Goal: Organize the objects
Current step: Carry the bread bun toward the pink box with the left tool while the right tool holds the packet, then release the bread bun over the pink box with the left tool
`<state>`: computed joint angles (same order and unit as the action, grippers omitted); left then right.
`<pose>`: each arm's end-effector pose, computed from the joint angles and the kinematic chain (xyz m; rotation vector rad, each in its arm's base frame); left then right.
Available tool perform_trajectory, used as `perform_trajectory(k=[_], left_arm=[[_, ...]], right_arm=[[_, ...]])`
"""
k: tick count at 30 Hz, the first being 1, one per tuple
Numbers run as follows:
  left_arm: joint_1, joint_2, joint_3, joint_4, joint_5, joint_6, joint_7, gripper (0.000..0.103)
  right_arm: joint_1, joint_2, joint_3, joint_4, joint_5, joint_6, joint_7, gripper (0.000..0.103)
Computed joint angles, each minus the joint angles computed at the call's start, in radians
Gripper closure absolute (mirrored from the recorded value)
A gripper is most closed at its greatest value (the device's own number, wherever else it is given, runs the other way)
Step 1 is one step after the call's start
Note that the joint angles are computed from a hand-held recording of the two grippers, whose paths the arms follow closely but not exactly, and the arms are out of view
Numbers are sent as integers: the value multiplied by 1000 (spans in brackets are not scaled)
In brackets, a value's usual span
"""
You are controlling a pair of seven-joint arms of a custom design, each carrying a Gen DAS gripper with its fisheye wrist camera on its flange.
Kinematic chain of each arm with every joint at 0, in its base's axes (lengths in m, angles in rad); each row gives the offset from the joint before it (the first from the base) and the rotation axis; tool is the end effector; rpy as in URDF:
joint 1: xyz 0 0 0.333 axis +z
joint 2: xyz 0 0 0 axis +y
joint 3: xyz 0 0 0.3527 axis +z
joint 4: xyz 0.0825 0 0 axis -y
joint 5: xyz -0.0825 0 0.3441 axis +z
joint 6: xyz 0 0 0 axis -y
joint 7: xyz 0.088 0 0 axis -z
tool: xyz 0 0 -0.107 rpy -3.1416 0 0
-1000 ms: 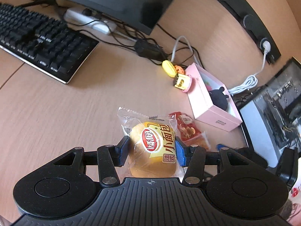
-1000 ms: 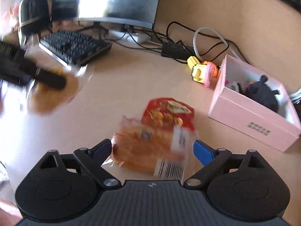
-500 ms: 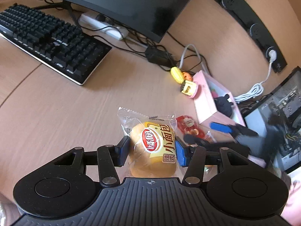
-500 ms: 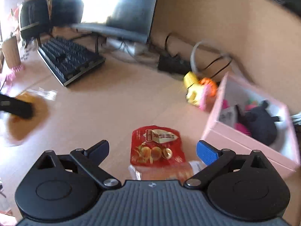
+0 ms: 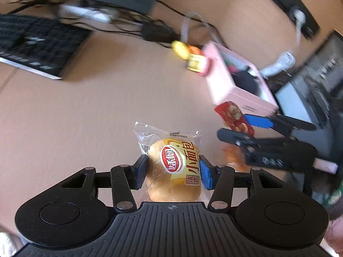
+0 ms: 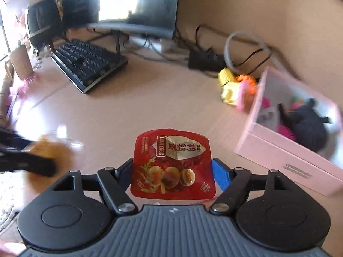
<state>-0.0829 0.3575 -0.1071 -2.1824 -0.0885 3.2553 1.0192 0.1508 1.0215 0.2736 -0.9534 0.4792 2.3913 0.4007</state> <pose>0.5915 -0.0991 0.3751 -2.3402 1.4296 -0.9697 0.7806 0.2407 0.3406 -2.3560 0.5328 -0.1979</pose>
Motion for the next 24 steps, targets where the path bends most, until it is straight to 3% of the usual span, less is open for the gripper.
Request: perform_trajectory(k=[1, 6, 9, 13, 19, 24], left_arm=[[51, 18, -64, 24, 12, -8, 21, 49], [183, 118, -262, 176, 34, -107, 153, 49], [190, 181, -315, 283, 24, -169, 237, 49], [153, 240, -318, 421, 9, -237, 318, 49], [38, 314, -245, 660, -25, -346, 348, 49], [-99, 391, -59, 906, 29, -390, 255, 49]], right_arm=[[-21, -43, 8, -71, 20, 36, -16, 28], [-130, -209, 47, -346, 135, 201, -107, 28], [-167, -260, 42, -431, 176, 281, -121, 28], [-208, -294, 39, -499, 218, 362, -100, 28], [-264, -295, 45, -531, 241, 405, -52, 28], [-259, -249, 25, -478, 213, 375, 23, 28]])
